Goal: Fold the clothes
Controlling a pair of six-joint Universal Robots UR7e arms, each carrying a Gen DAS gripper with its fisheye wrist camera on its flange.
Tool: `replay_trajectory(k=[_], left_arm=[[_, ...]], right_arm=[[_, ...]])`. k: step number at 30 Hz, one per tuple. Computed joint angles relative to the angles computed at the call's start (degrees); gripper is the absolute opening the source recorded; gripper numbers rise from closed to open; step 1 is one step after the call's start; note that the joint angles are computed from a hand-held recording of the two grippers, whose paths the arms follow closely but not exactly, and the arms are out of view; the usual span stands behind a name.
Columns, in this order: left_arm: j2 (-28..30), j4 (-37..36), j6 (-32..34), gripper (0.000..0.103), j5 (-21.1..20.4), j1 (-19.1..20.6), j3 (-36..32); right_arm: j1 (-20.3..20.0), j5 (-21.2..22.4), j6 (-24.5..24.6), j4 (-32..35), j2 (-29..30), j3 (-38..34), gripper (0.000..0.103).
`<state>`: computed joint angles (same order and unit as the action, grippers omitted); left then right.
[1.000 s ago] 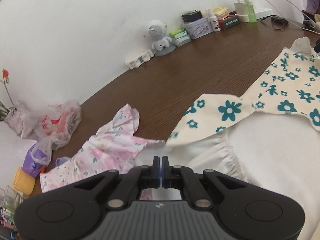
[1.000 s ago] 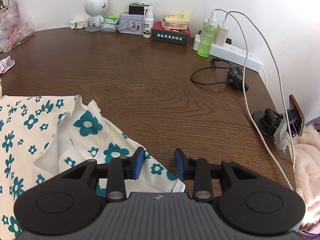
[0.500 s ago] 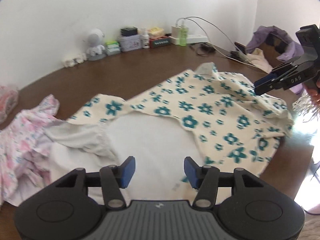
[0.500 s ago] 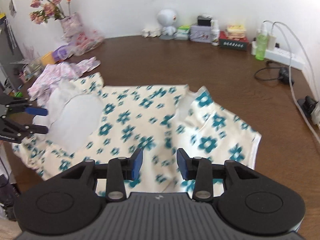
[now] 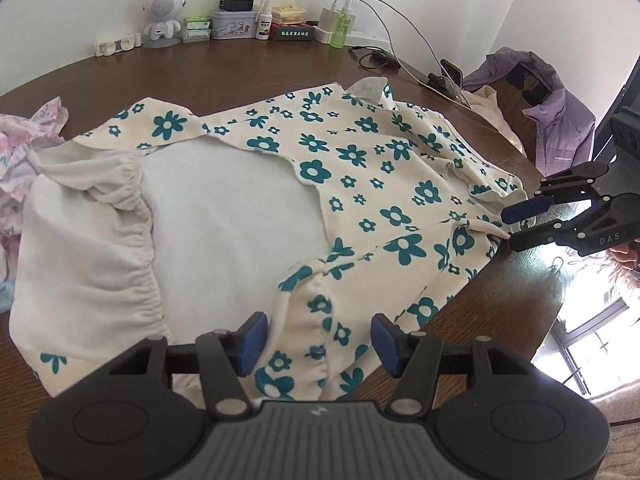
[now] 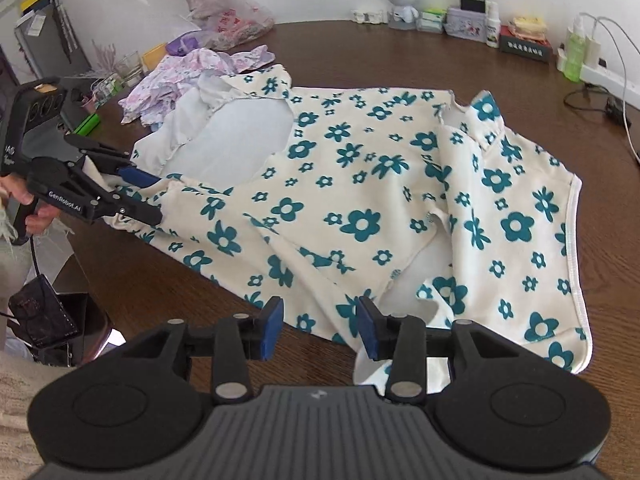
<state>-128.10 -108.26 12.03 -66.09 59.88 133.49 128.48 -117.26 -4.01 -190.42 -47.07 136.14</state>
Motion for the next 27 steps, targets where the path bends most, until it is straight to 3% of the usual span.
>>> replay_trajectory(k=[4,5,6,7,8,9,10,15,19,21,23,25,27], left_arm=[[-1.24,0.85,1.15,0.054,0.84,-0.97,1.00],[-1.48,0.91,1.73,0.045,1.08,-1.20,1.33],[-1.92,1.17,2.27,0.018,1.72,-1.78,1.69],[-2.53,1.11,2.83,0.008,1.84,-2.20,1.95],[-2.98,1.07,3.05,0.007,1.01,-2.16,1.77],[-3.31,1.25,3.23,0.006,-0.51,-1.84,1.07],[-3.65,1.46,3.51,0.006,-2.28,-1.46,0.18],[-1.16,4.48,4.11,0.006,-12.68,3.80,-5.29],[1.52,8.64,3.07,0.007,-13.48,6.20,-5.98],[2.01,8.89,3.30,0.008,-13.24,6.85,-5.59],[1.50,7.50,3.82,0.016,-13.33,6.71,-5.03],[0.91,6.07,4.30,0.038,-13.24,6.22,-4.45],[0.58,5.37,3.54,0.046,-11.90,5.00,-3.81]], right_arm=[[2.57,-4.19,-2.30,1.09,2.81,-2.30,0.040],[2.78,-5.72,-2.24,1.47,3.56,-2.96,0.040],[2.46,-6.36,-2.07,1.82,3.89,-3.32,0.040],[2.11,-6.89,-1.87,2.25,4.15,-3.66,0.036],[1.64,-6.79,-1.72,2.97,4.07,-3.83,0.030],[1.09,-5.89,-2.13,3.68,3.60,-3.66,0.009],[0.58,-4.71,-2.52,4.35,2.83,-3.24,0.002],[-0.58,-1.40,-2.36,6.55,-1.63,-1.59,0.002],[-0.59,-1.39,-1.67,12.19,-2.15,-2.34,0.003],[-0.68,-1.36,-0.75,12.71,-2.35,-2.26,0.012],[-0.60,-1.65,-0.18,11.23,-3.08,-1.65,0.020],[-0.32,-2.90,0.32,10.26,-3.59,-1.38,0.033],[-0.78,-2.79,1.01,11.33,-4.39,-1.29,0.038]])
